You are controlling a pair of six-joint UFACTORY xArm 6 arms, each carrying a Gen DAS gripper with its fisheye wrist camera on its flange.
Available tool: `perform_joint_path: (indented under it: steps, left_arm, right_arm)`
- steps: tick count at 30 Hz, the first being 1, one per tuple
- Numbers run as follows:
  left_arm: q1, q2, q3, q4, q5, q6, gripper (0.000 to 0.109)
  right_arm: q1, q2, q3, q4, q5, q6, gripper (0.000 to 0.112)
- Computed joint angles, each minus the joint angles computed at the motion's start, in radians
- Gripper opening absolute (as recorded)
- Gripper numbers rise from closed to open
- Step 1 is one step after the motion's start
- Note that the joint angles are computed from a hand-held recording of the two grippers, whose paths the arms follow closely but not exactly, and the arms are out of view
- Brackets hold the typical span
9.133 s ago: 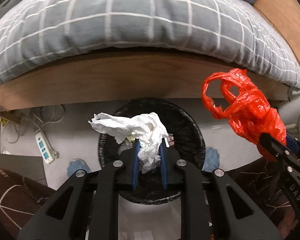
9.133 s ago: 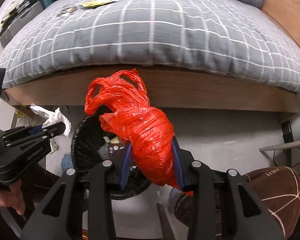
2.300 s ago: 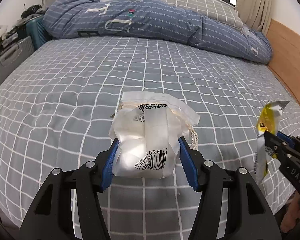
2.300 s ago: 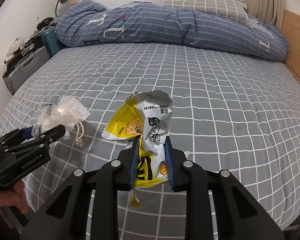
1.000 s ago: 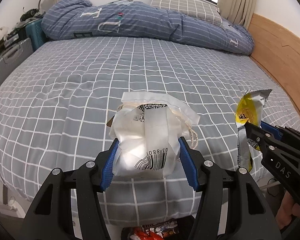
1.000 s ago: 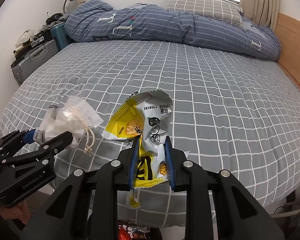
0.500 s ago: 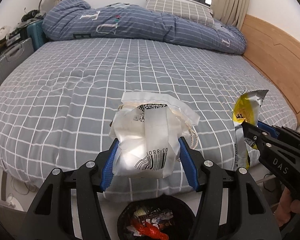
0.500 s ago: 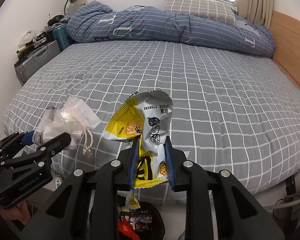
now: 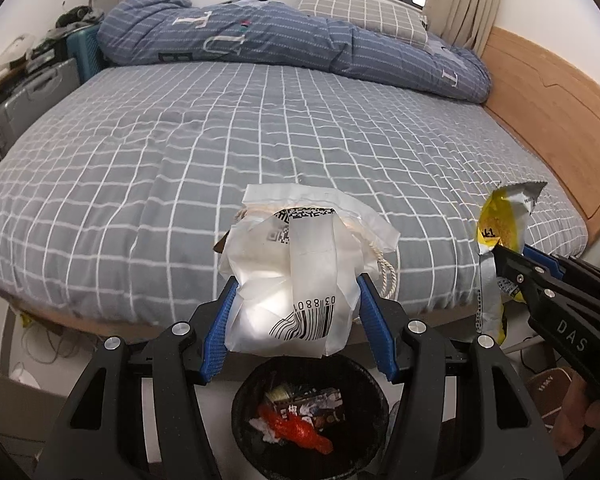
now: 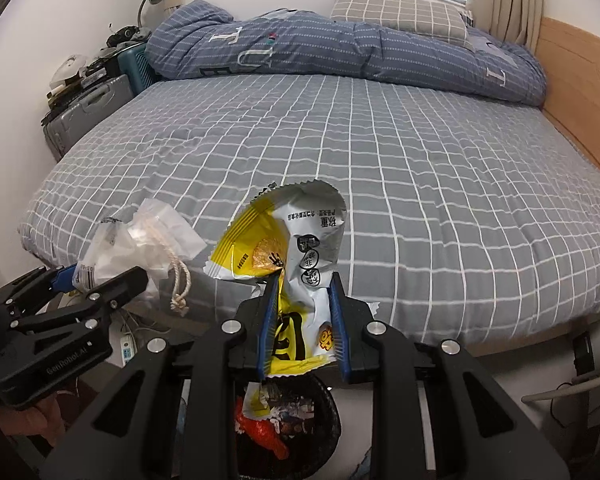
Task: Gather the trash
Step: 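Carry the drawstring bag and snack packet off the bed over the bin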
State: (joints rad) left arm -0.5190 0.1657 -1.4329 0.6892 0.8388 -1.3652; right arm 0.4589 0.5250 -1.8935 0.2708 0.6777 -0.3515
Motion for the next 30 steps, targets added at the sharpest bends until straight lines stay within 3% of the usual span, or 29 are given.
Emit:
perform_joint_path:
  steps: [22,30]
  left_arm:
    - [-0.096,-0.108,0.181,-0.104,0.058,-0.078,0.057]
    - [-0.084,-0.105,0.284,-0.142,-0.017,-0.108,0.057]
  right_arm:
    - [0.024,-0.239,0.411,-0.018,-0.069,-0.03,0.023]
    - [0.026,-0.217,0.463,-0.046,-0.072,-0.01,0.024]
